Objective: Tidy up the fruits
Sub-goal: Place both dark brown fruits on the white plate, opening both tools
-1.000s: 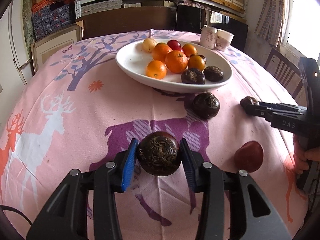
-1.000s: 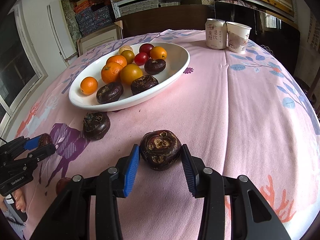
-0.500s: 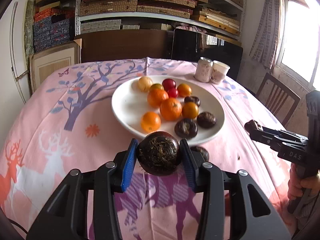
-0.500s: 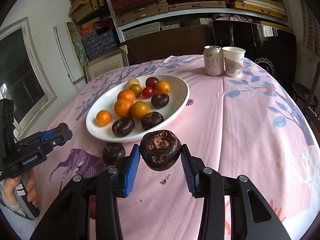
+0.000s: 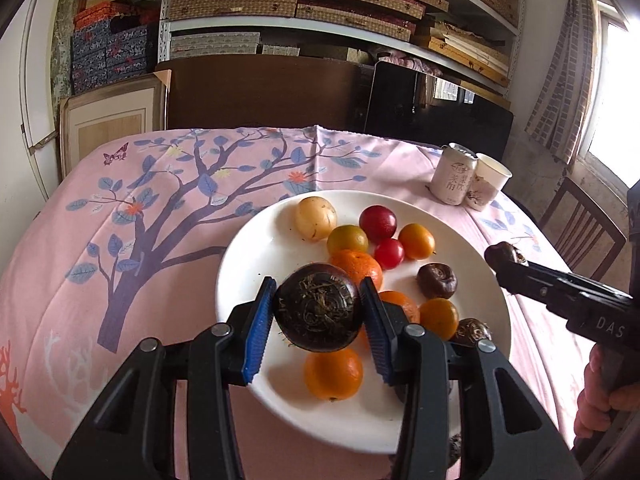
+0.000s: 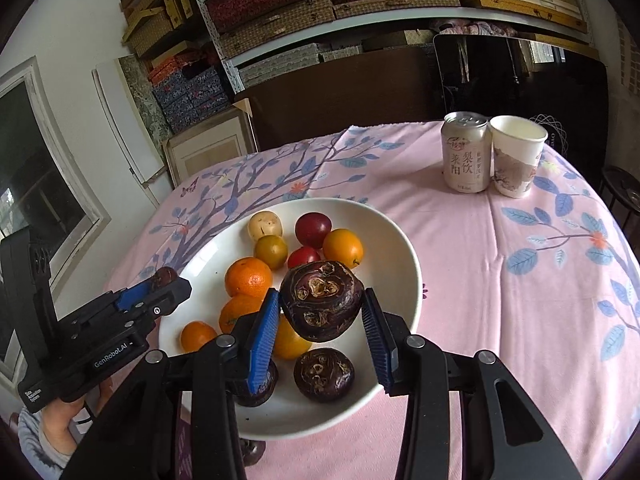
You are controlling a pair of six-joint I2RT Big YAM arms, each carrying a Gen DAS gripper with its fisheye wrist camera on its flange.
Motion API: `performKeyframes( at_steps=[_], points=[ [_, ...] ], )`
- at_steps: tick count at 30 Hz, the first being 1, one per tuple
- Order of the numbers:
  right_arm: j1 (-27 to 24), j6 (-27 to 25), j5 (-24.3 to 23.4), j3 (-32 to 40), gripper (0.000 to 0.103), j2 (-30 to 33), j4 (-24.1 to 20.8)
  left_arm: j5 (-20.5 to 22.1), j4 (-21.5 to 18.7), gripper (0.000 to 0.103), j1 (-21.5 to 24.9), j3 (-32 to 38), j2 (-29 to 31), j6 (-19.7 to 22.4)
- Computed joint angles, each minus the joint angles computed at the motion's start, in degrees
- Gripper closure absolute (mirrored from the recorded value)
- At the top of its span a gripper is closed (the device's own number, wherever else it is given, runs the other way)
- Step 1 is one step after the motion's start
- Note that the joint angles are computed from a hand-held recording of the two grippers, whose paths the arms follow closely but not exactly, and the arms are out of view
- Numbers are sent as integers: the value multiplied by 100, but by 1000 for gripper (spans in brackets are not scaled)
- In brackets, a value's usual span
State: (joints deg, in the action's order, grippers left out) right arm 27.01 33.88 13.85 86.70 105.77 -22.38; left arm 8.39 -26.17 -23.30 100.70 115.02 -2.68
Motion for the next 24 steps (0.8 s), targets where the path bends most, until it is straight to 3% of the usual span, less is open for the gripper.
performKeyframes(
  at_steps=[2, 3, 4, 7, 10, 19, 24],
  points=[
    [-74, 36, -264, 77, 55, 161, 10, 97, -71, 58, 43, 70, 92, -38],
    [-93, 102, -266, 44, 46, 171, 48, 129, -121, 54, 58, 91, 123, -22],
    [-94, 185, -167, -45, 45, 137, 165, 80, -121, 48, 61, 82, 126, -18],
    [-83, 260, -50, -325, 43, -86, 512, 76, 94, 39, 71, -123, -28, -78],
    [-2, 276, 62, -616, 35, -316, 736, -114, 564, 20, 32, -625, -366, 4],
    [267, 632, 336, -1467, 32, -768, 1047, -918, 1613, 9, -151, -2118, -1222, 229],
    [470, 708, 600, -1911, 28, -1081, 1207, -1418, 1770, 8, -248, -2634, -1516, 233]
  ],
)
